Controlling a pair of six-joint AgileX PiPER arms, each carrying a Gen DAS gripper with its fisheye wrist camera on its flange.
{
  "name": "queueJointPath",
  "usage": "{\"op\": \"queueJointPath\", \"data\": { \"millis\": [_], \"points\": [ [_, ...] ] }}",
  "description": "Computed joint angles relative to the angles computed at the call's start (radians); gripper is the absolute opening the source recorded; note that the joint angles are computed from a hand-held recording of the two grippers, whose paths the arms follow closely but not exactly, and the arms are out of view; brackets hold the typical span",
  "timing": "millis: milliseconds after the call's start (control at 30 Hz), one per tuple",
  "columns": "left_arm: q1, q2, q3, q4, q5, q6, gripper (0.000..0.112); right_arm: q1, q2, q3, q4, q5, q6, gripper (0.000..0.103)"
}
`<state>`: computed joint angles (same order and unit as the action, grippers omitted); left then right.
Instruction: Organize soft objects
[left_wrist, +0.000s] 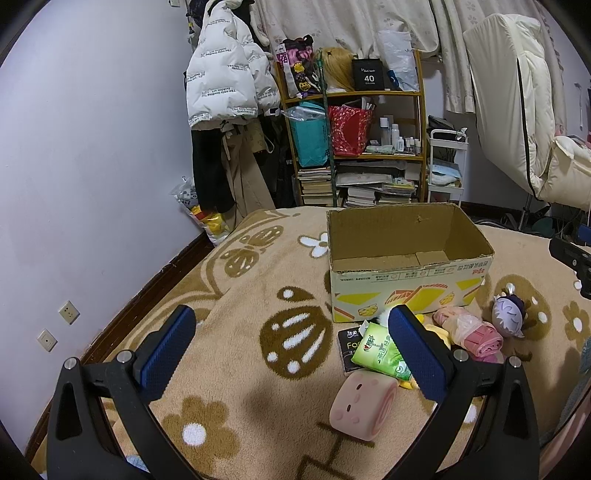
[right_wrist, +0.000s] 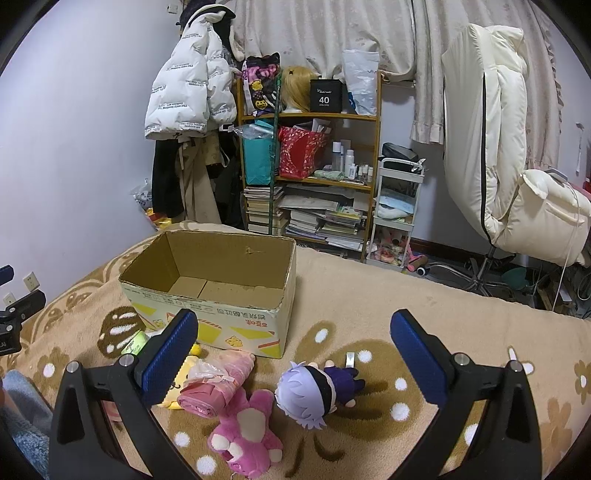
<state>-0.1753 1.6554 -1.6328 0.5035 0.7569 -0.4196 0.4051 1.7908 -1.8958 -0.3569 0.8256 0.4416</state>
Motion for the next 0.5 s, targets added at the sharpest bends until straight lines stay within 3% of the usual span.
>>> {"op": "queueJointPath", "data": {
  "millis": [500],
  "points": [
    [-0.003,0.003,-0.005,0.005,0.005,-0.004,0.103,-0.001,0.002,-0.005,0.006,0.002,-0.007,0.103]
  ]
}}
